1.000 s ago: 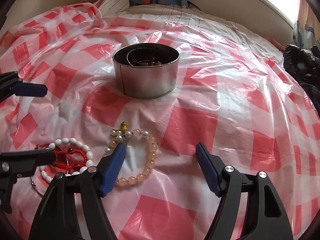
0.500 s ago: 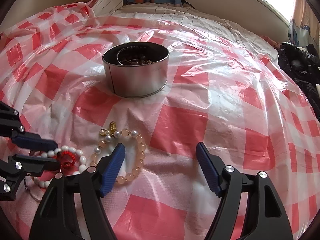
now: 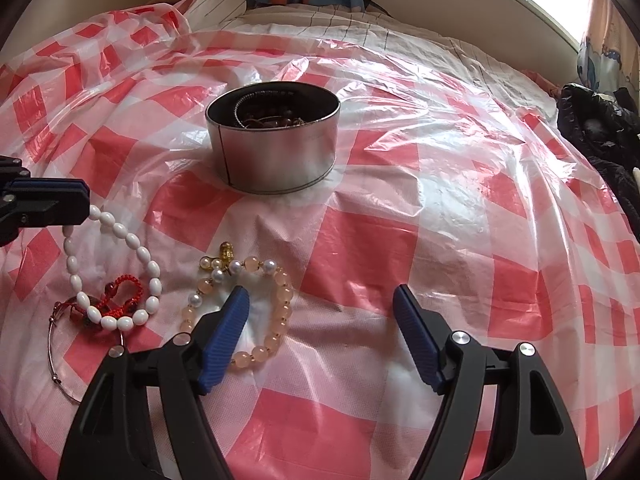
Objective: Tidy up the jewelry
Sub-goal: 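Grasp the white bead bracelet with the left tool while the right tool grasps the peach bead bracelet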
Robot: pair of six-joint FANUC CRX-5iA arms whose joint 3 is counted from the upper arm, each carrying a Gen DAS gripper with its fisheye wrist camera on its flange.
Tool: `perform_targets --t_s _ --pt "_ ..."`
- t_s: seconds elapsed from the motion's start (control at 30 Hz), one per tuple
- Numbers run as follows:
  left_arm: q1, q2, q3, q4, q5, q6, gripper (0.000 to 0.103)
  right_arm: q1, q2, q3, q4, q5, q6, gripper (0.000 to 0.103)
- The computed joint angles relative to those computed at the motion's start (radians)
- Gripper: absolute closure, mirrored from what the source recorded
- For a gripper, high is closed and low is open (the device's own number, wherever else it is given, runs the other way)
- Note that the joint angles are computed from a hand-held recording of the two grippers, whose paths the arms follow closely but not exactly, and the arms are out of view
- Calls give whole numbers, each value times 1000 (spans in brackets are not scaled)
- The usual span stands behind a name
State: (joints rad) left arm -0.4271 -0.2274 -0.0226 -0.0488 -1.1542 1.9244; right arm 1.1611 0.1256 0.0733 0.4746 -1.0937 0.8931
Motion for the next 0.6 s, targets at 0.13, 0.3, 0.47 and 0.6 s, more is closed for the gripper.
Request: perform_targets --t_s 0.13,0.3,0.47,0.6 --pt "-20 29 36 -53 -62 16 75 -3 -8 1 -25 19 17 31" --pt "-82 86 91 -167 -153 47 47 -2 -5 15 -68 20 68 50" --pt "-141 125 144 -271 -207 47 83 -11 -12 29 -135 42 101 93" --pt "-187 133 192 -439 -306 168 96 -22 -42 -7 -91 91 21 94"
